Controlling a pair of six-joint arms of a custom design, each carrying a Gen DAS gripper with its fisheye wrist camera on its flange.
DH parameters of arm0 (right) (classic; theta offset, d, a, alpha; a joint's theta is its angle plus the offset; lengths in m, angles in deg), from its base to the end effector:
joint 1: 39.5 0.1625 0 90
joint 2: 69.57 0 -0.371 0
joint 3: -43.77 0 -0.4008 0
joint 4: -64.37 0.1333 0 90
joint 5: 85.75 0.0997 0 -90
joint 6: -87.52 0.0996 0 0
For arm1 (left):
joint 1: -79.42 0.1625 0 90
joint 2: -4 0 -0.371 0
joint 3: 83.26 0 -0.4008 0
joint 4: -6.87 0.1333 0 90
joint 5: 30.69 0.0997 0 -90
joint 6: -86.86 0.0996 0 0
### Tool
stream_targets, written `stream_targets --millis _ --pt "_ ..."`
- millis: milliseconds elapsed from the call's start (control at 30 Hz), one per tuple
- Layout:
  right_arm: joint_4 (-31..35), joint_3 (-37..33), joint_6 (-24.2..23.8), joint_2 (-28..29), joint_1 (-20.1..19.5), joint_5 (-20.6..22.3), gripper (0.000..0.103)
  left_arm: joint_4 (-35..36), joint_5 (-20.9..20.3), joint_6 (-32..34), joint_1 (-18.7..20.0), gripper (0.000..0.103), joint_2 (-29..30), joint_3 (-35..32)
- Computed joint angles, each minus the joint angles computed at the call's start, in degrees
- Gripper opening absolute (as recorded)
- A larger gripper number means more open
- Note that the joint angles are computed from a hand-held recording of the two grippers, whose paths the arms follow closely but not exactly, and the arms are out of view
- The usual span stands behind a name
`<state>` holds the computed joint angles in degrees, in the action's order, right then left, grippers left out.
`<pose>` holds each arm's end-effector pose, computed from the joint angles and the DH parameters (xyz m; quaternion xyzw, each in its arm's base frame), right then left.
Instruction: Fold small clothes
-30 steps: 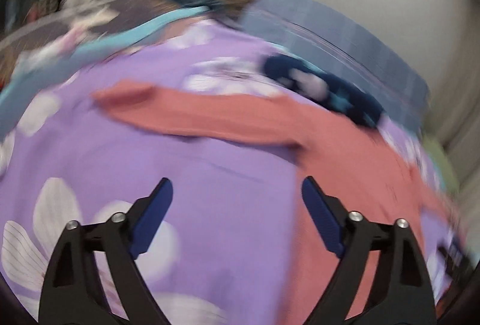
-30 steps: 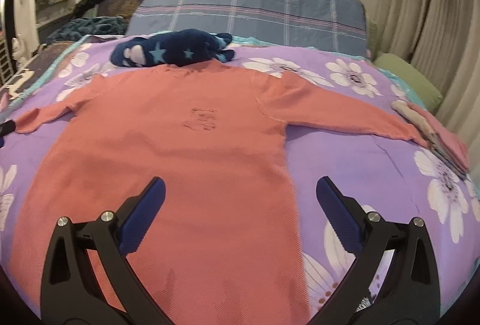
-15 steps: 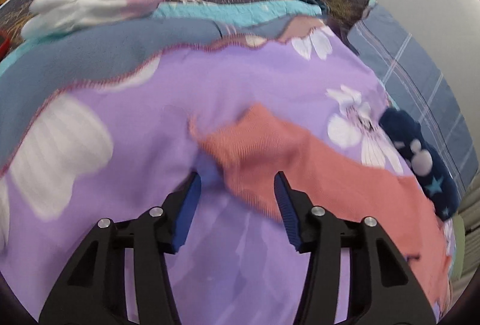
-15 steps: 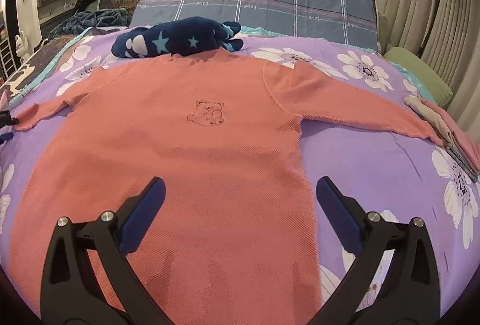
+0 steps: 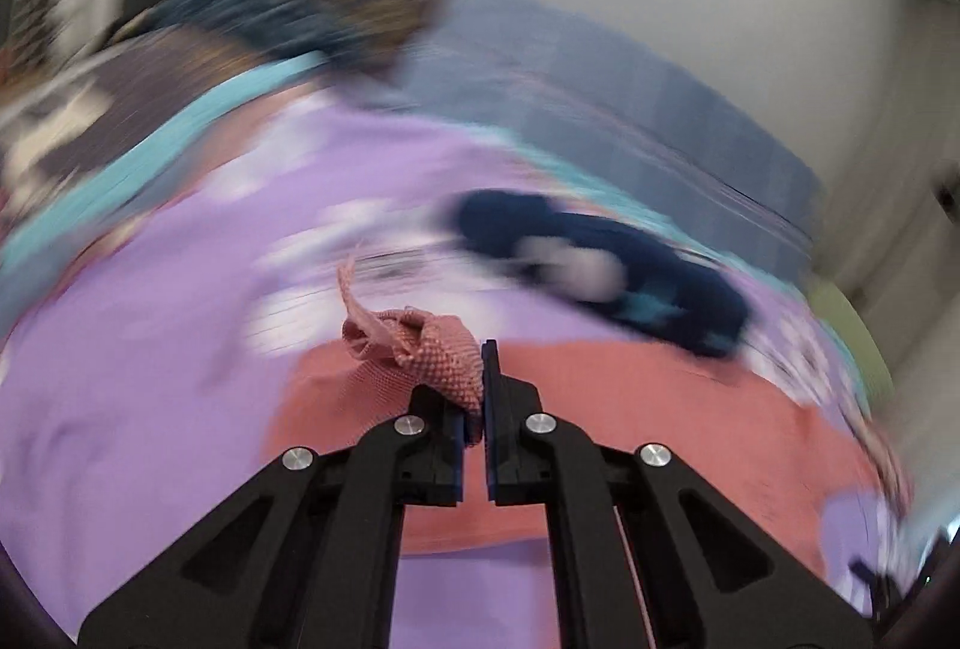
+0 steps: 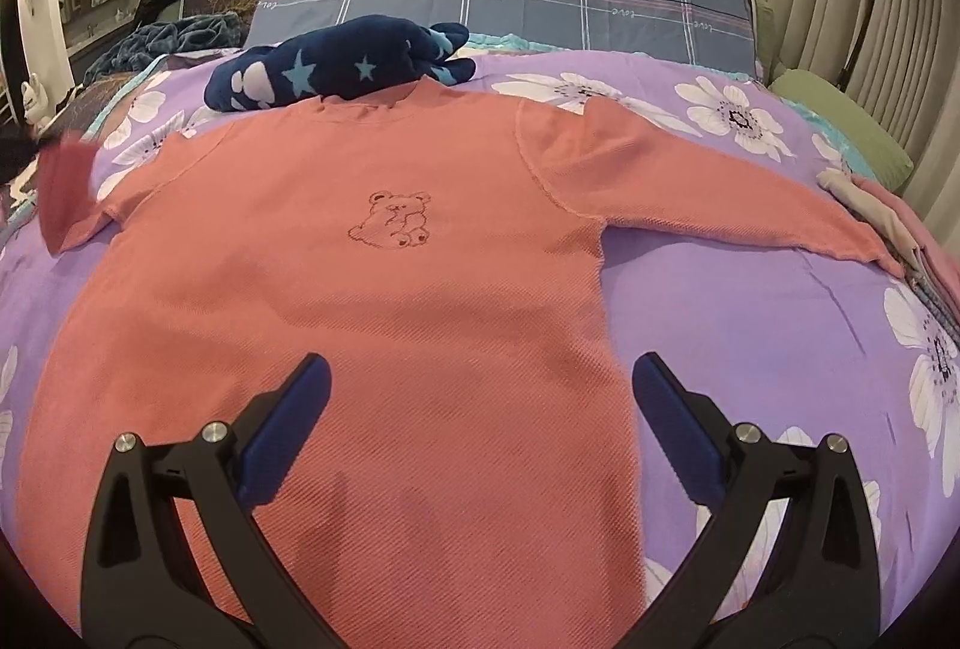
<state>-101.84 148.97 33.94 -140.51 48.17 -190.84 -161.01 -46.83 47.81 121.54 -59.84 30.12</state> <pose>0.0833 -0.5947 0.2827 0.3579 -0.8549 0.2560 0.2746 -0.2355 -0.5216 0.2135 -0.0870 0.7841 -0.5428 0.2882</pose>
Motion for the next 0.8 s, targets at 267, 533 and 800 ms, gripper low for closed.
stream_targets --millis 267,533,800 --pt "0.7 -1.6 1.0 -0.3 -1.9 -0.4 0.101 -4.4 -11.5 23.8 1.2 0.052 25.1 -24.5" --pt "10.3 -7.7 2.3 1.1 -2.6 2.9 0.101 5.7 -12.1 14.5 2.6 0.056 24.6 -20.9" --pt "41.9 -33.2 10.1 17.9 2.2 10.4 0.024 7.1 -12.7 8.2 2.3 0.056 20.1 -14.4"
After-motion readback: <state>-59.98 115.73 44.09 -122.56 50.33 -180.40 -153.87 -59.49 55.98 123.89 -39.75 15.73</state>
